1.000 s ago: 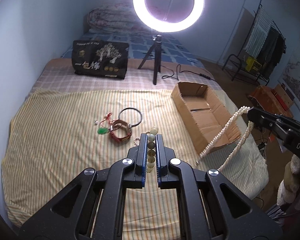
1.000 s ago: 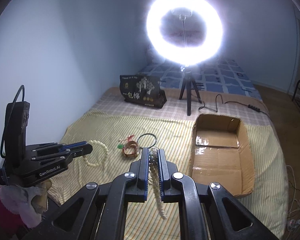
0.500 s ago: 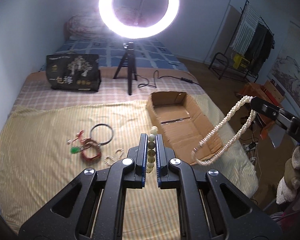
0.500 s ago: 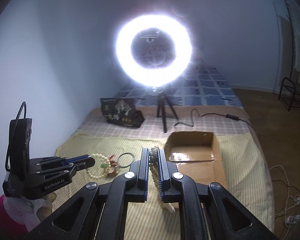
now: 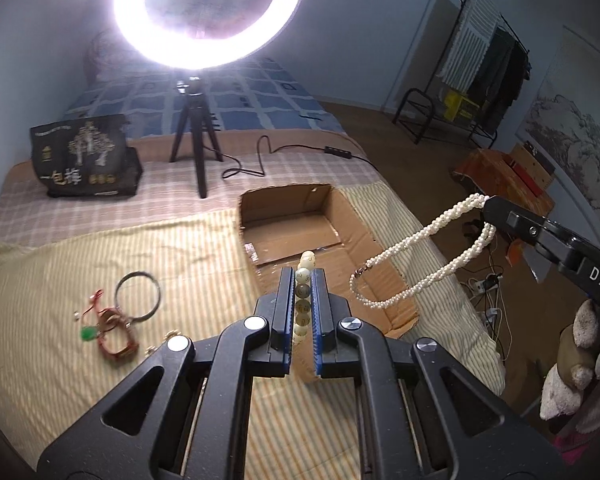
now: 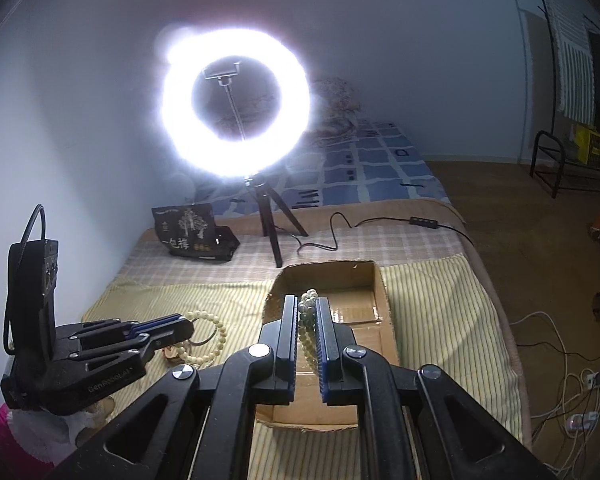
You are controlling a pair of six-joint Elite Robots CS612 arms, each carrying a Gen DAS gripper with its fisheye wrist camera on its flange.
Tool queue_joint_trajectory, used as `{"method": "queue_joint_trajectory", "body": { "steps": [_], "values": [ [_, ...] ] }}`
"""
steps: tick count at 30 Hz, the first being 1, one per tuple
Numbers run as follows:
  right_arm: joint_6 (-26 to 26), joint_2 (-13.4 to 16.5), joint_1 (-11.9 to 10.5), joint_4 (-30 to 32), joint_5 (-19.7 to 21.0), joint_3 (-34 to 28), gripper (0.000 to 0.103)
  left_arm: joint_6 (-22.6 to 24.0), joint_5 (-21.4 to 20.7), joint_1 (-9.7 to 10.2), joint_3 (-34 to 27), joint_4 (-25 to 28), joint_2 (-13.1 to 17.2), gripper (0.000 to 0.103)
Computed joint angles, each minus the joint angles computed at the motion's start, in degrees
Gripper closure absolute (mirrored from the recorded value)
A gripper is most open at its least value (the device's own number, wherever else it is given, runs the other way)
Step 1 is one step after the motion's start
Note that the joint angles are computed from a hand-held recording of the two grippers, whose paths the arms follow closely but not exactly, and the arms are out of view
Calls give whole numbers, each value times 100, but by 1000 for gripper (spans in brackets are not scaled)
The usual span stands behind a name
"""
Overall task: Organize jewelry
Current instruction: 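Carry the bracelet with the left tool while the right tool carries the necklace into the box, then open the left gripper over the box while the right gripper releases the necklace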
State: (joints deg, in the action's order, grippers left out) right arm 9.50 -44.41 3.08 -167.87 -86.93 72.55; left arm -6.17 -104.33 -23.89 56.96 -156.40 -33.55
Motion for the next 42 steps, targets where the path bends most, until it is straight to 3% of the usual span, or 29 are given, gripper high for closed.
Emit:
{"method": "queue_joint_trajectory", "body": {
  "steps": [22,23,24,27,29,37,39,42],
  "values": [
    [173,431,-165,941,-55,-384,96,13,-187,-54,-1382,1255,885,98],
    [166,437,-164,935,-71,-387,94,12,-204,-51,-1408,1259,899,98],
    [161,438,-161,925,-106,-387,81,14,-198,-52,-1411,1256,898,98],
    [168,438,-151,808,-241,-369,57,125,-108,-71,-1394,1282,874,92],
    [189,433,-144,770,-307,-354,51,138,-6,-82,-1281,1131,821,68],
    [233,421,-136,677,-427,-326,32,166,111,-64,-1209,1050,785,67],
    [244,412,-130,654,-445,-309,22,205,129,-61,-1171,1049,761,67],
    [250,409,-108,579,-532,-292,15,243,177,-63,-1091,999,716,65]
  ]
}}
